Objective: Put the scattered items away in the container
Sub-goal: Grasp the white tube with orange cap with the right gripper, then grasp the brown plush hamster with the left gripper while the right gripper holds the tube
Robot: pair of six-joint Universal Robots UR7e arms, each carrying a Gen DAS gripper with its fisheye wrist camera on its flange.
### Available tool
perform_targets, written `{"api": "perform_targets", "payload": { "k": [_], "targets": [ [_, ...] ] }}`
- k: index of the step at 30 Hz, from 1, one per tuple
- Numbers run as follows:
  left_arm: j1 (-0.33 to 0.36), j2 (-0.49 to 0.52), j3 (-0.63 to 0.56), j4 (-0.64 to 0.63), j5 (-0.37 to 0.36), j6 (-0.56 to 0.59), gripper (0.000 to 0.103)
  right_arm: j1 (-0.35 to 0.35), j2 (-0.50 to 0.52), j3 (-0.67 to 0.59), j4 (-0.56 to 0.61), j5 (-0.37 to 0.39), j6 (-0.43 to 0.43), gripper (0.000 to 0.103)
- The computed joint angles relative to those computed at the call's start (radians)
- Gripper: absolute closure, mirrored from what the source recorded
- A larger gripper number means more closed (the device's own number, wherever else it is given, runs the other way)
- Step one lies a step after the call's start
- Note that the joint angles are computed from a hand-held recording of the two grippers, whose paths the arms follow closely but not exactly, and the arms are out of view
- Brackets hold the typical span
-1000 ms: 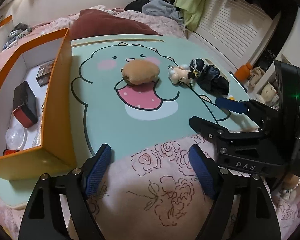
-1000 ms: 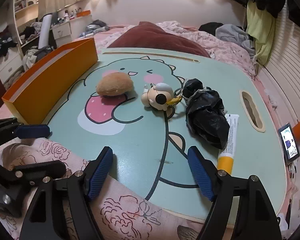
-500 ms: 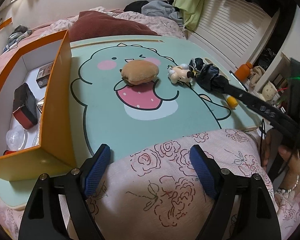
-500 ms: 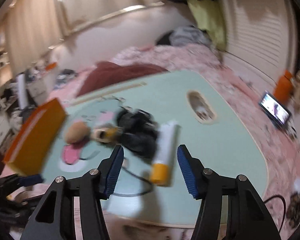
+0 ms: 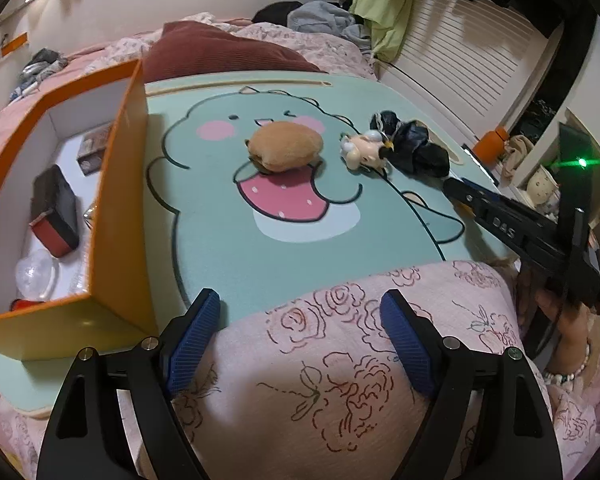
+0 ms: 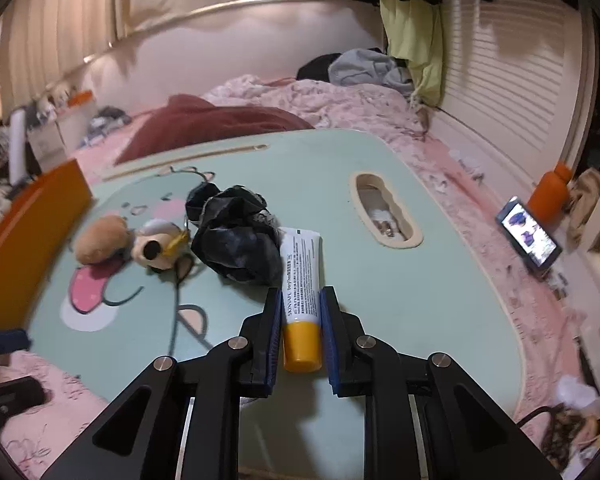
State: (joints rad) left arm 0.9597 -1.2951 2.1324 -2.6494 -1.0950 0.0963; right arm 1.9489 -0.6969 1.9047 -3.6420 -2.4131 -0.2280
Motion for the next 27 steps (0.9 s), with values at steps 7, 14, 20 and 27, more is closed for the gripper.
{"api": "perform_targets", "payload": {
  "k": [7, 14, 20, 27],
  "targets": [
    [-0.075, 0.086, -0.08, -0.087, 0.093, 0.083, 0.021, 0.02, 0.009, 0.033, -0.177, 0.084, -0.083, 0.085],
    [-0.023, 0.227, -0.259, -0.035, 0.038, -0.018, 0.022, 0.033, 0.031, 0.017, -0.208, 0.085, -0.149, 0.085],
    [-0.001, 0.291, -0.293, -0.039, 0.101, -0.03, 0.027, 0.018, 0.016, 0.029, -0.186, 0.104, -0.113, 0.085],
    [0.021, 0.302, -0.277, -0.086, 0.086, -0.013, 0.053, 0.02, 0.016, 0.03, -0.176, 0.102, -0.107, 0.085]
  ]
}}
